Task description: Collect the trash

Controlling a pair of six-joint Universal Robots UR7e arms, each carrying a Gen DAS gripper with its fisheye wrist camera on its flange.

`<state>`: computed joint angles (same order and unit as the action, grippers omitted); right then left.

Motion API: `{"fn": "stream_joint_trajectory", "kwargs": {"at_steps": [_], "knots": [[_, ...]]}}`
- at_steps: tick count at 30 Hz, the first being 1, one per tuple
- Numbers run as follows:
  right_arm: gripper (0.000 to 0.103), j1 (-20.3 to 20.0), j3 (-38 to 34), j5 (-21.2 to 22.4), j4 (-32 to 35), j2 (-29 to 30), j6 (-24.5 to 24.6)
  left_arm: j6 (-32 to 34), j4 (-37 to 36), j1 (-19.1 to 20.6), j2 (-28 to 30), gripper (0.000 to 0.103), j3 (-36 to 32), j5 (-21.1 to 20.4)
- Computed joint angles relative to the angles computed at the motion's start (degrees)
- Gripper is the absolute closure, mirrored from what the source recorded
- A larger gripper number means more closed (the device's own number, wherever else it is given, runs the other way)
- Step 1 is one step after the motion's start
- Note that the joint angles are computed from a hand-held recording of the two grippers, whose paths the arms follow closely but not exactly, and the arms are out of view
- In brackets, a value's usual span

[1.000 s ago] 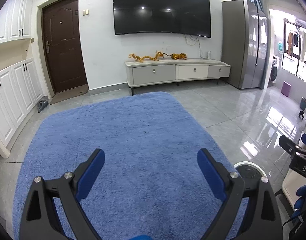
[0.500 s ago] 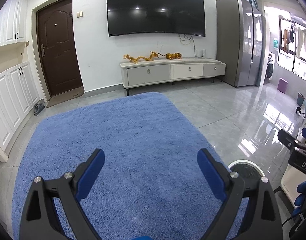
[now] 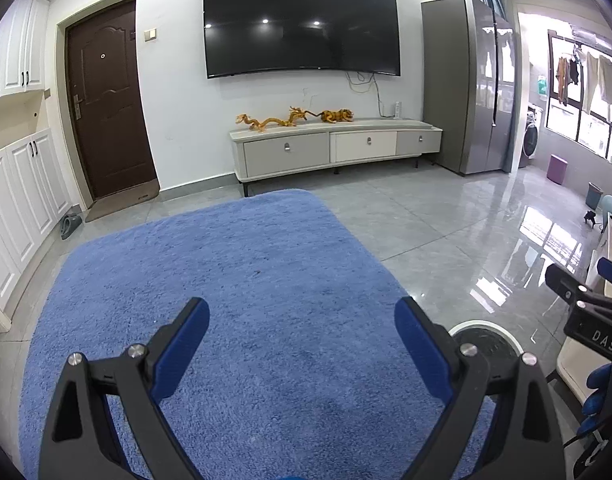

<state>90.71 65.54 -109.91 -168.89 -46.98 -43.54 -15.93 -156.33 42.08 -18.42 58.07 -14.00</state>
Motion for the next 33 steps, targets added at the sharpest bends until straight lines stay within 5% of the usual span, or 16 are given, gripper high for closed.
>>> {"fn": "stream_joint_trajectory", "kwargs": {"at_steps": [33], "knots": [[0.000,-0.3,0.1,-2.3,-1.6,-0.2,-0.2,1.8,-2.4,-0.2,0.2,0.009,0.9,0.7]]}}
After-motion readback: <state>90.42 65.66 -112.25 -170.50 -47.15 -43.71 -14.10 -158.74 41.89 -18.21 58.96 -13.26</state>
